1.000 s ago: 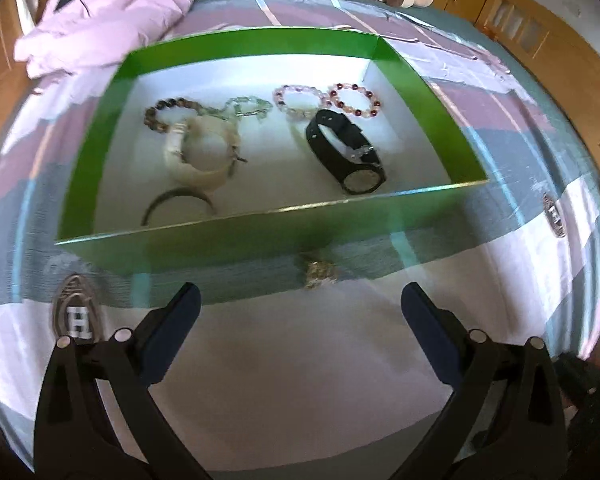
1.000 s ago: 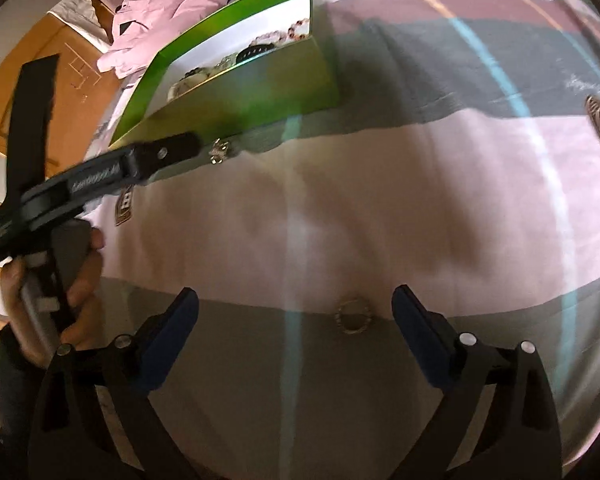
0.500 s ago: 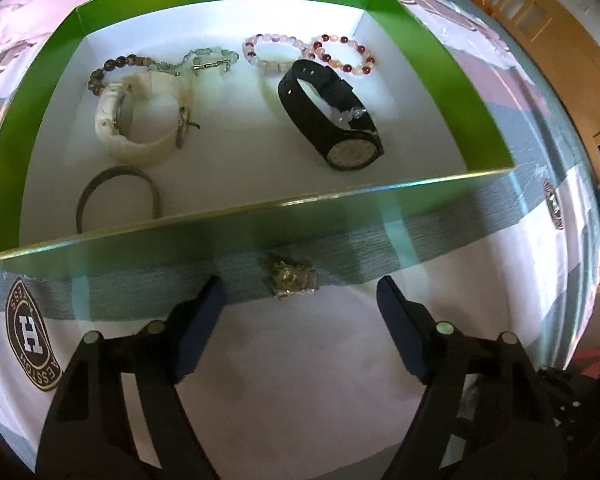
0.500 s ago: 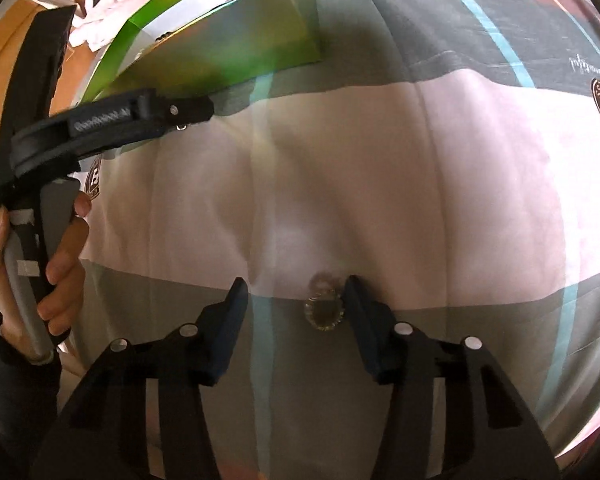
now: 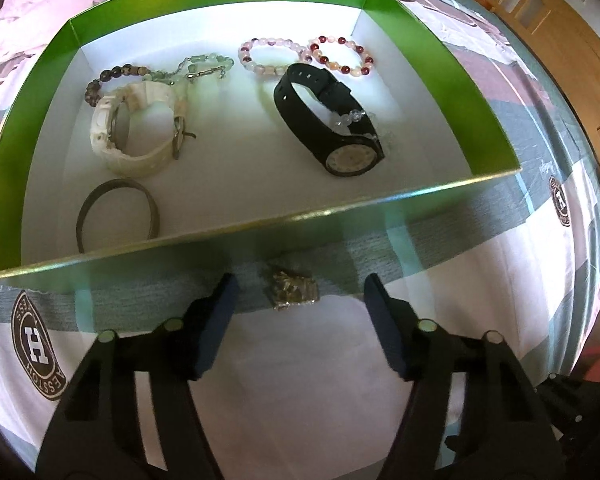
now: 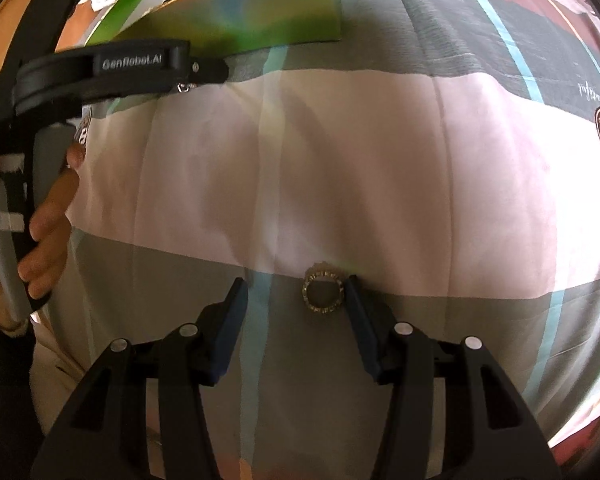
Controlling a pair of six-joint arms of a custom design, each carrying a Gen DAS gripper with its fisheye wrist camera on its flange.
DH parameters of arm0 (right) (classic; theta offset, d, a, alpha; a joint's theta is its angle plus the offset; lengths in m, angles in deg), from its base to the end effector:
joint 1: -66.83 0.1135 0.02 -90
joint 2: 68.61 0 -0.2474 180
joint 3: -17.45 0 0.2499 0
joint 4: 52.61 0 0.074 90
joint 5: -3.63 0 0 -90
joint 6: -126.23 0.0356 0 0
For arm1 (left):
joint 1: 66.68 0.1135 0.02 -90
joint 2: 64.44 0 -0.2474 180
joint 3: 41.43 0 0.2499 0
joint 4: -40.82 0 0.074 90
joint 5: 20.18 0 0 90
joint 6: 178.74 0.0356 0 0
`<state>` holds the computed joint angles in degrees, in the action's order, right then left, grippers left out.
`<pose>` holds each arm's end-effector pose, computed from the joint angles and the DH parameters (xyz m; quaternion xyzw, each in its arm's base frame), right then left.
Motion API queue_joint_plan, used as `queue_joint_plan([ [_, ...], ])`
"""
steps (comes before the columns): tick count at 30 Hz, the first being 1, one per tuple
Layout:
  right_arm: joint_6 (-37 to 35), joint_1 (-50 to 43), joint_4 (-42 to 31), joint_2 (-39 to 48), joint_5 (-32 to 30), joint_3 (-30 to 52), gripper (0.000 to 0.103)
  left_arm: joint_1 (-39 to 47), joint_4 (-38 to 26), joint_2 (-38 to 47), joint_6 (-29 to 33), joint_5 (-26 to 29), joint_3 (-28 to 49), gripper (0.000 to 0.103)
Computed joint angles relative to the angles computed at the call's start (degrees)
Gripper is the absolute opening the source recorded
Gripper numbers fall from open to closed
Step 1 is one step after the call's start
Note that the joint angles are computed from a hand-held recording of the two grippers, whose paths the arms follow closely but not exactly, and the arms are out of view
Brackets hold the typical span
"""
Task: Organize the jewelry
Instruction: 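Move the right tool to the small gold charm bracelet and grasp it, then carry the gold charm bracelet into the green box and open the right tool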
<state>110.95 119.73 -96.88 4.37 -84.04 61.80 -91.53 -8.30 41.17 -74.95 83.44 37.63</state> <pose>0.1213 0.1580 0.1256 0.1901 0.9702 0.1245 0.0836 0.3023 -0.1492 0.1349 0.3399 0.9248 -0.1290 0.1119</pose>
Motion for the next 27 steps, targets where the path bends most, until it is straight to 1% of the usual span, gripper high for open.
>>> queue_joint_plan([
  [1, -0.2, 0.1, -0.1, 0.3, 0.0, 0.2, 0.052, -0.1, -0.1, 0.1, 0.0, 0.0, 0.2, 0.055],
  [3, -0.1, 0.2, -1.6, 1.6, 0.8, 0.9, 0.038, -0.3, 0.6, -0.2, 0.1, -0.3, -0.1, 0.046],
  [4, -0.2, 0.2, -1.4, 3.8, 1.2, 2.2, 0.029, -0.7, 1.0, -0.2, 0.1, -0.7, -0.3, 0.037],
  [5, 0.0, -0.1, -1.2, 3.2, 1.1, 1.7, 0.026, -1.0, 1.1, -0.2, 0.1, -1.1, -0.4, 0.033],
  [6, 0.4, -0.6, -0.5, 2.0, 0.7, 0.6, 0.025, -1.3, 1.6, -0.4, 0.2, -1.9, -0.8, 0.032],
  [7, 0.8, -1.1, -0.2, 0.2, 0.3, -0.9, 0.022, -1.5, 1.8, -0.7, 0.2, -2.1, -1.0, 0.027],
  [8, 0.7, -1.5, 0.3, -0.5, 0.0, -1.7, 0.022, -1.8, 1.8, -0.8, 0.1, -2.3, -1.1, 0.023],
  [15, -0.1, -1.8, -0.1, 0.7, 0.2, -0.8, 0.021, -2.3, 1.0, -2.5, -0.3, -3.0, -1.8, 0.022],
  [20, -1.2, -3.4, -0.9, -3.0, -0.2, -2.6, 0.021, -1.8, -2.4, -9.6, 1.3, 0.8, -3.3, 0.022],
  [22, -0.2, -2.3, -1.5, -2.7, 0.5, -1.4, 0.021, -1.1, -4.3, -13.3, 2.0, 2.4, -3.6, 0.022],
  [23, 0.6, -1.5, -2.6, -3.7, 1.1, -1.0, 0.021, -0.5, -5.3, -14.9, 2.3, 3.2, -3.5, 0.022],
  [24, 1.6, -0.4, -5.0, -6.8, 1.8, -1.7, 0.021, -0.3, -6.0, -16.0, 2.3, 3.7, -3.4, 0.022],
  [27, 2.3, 0.6, -8.1, -9.2, 4.1, 0.1, 0.021, 2.5, -8.1, -19.6, 3.3, 5.4, -2.8, 0.022],
])
